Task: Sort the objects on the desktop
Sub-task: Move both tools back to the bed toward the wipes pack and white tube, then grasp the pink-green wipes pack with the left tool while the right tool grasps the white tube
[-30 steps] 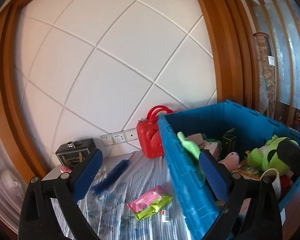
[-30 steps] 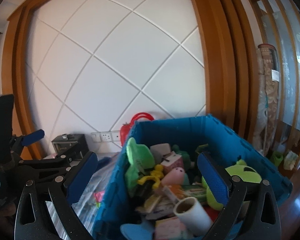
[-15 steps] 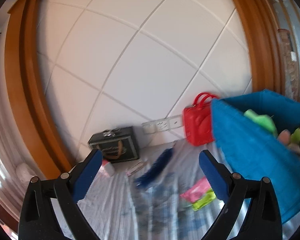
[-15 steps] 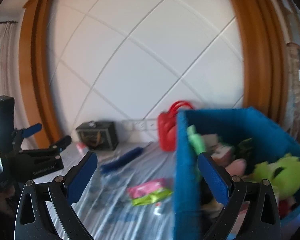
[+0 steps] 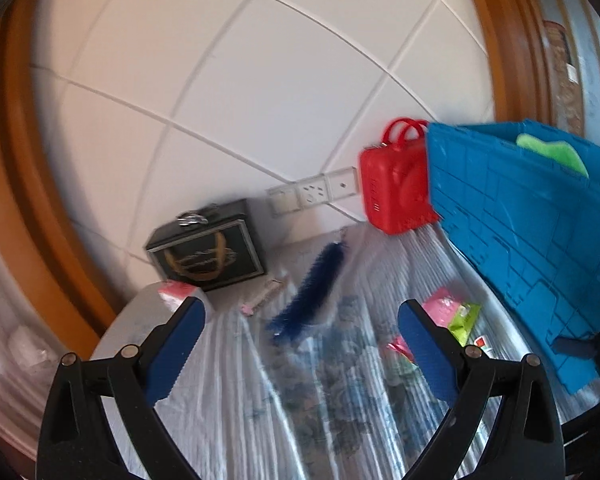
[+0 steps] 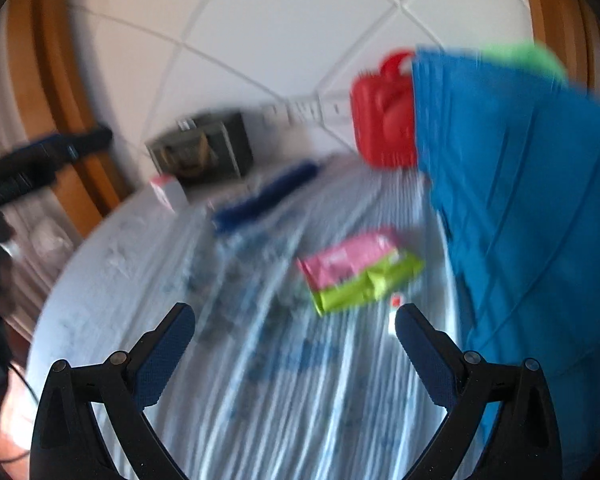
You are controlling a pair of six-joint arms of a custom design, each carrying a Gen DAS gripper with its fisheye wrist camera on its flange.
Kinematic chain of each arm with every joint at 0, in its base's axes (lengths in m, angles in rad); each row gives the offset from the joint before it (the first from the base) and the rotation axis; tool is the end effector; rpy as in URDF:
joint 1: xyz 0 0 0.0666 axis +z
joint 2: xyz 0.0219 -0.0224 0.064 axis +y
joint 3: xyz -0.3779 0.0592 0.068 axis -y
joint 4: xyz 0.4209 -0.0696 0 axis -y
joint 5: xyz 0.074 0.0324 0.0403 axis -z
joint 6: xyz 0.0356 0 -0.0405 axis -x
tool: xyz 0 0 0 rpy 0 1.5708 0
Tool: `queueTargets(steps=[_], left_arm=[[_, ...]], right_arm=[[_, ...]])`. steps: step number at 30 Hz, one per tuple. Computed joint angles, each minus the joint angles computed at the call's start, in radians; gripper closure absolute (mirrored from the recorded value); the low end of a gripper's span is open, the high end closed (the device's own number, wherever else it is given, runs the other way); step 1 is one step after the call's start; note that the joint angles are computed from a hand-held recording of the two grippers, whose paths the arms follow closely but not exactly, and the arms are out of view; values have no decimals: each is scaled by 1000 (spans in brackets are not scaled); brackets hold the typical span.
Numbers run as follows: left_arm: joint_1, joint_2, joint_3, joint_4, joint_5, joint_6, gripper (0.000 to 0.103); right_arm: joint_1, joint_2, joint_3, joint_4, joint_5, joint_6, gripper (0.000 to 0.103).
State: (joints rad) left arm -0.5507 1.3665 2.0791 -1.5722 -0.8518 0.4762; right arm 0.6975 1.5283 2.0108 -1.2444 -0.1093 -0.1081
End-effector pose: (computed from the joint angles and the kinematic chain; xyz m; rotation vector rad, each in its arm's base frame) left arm 0.3493 -0.1836 0.7157 -0.2748 2.1071 0.4458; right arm 0.4006 0.3403 0.6307 -0.7469 2.2680 0.5207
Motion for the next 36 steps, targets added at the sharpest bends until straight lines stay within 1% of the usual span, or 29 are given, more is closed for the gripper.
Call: queueTargets(steps=[1, 3, 4, 7, 8, 10, 12, 14, 17, 19, 20, 22, 23, 24, 25, 26, 28, 30, 31, 33, 34, 35, 36], left_arm=[[15, 1, -21, 35, 42, -27, 4], [42, 9, -48, 81, 123, -75, 4], [54, 16, -56, 93, 154, -93, 4], [96, 30, -98, 164, 233, -143, 4], [115, 38, -108, 188, 281, -163, 4], [145, 55, -126, 220, 352, -199, 5], [173, 76, -148, 253, 420, -247, 4], [201, 105, -158, 266, 506, -297, 5], [225, 139, -176, 303, 580, -353, 5], [240, 167, -180, 326, 638, -386, 5], [245, 177, -181, 333, 662, -398, 5], [256, 207, -172, 343, 740, -435, 5], [260, 228, -164, 348, 785, -467, 5], [262, 244, -156, 350, 811, -491, 5], [264, 265, -146, 349, 852, -526, 5], [264, 281, -133, 341, 877, -545, 5], [260, 332, -94, 310, 934, -597, 5], [254, 358, -82, 306, 979, -641, 5], [250, 368, -79, 308, 978, -657, 5], [244, 392, -71, 306, 1001, -694, 5], [241, 400, -72, 308, 998, -704, 5], [240, 407, -72, 313, 1000, -717, 5], [241, 413, -67, 312, 1010, -724, 3]], right_arm=[[-2, 14, 1, -11, 5, 11, 1], [-13, 42, 3, -23, 42, 24, 1], [-17, 50, -2, -19, 53, 22, 1], [-38, 93, 2, -38, 73, 23, 2], [-44, 108, 10, -42, 82, 23, 3], [-67, 155, 35, -61, 63, 10, 9], [-83, 198, 59, -78, 43, -1, 22], [-97, 234, 81, -91, 43, -12, 29], [-104, 276, 110, -108, 70, 1, 35], [-99, 288, 112, -109, 93, 14, 35], [-98, 293, 111, -107, 109, 20, 36], [-96, 304, 116, -106, 129, 17, 45], [-97, 313, 127, -114, 134, 14, 50], [-99, 322, 134, -124, 136, 10, 53], [-101, 331, 141, -136, 135, 6, 55], [-102, 338, 145, -143, 136, 5, 56], [-99, 338, 139, -136, 143, 13, 57], [-98, 341, 143, -135, 142, 17, 57], [-100, 342, 145, -134, 139, 16, 57], [-101, 342, 144, -130, 138, 16, 57], [-100, 339, 140, -126, 138, 20, 56], [-100, 335, 133, -121, 136, 22, 55], [-100, 333, 128, -117, 128, 22, 50]])
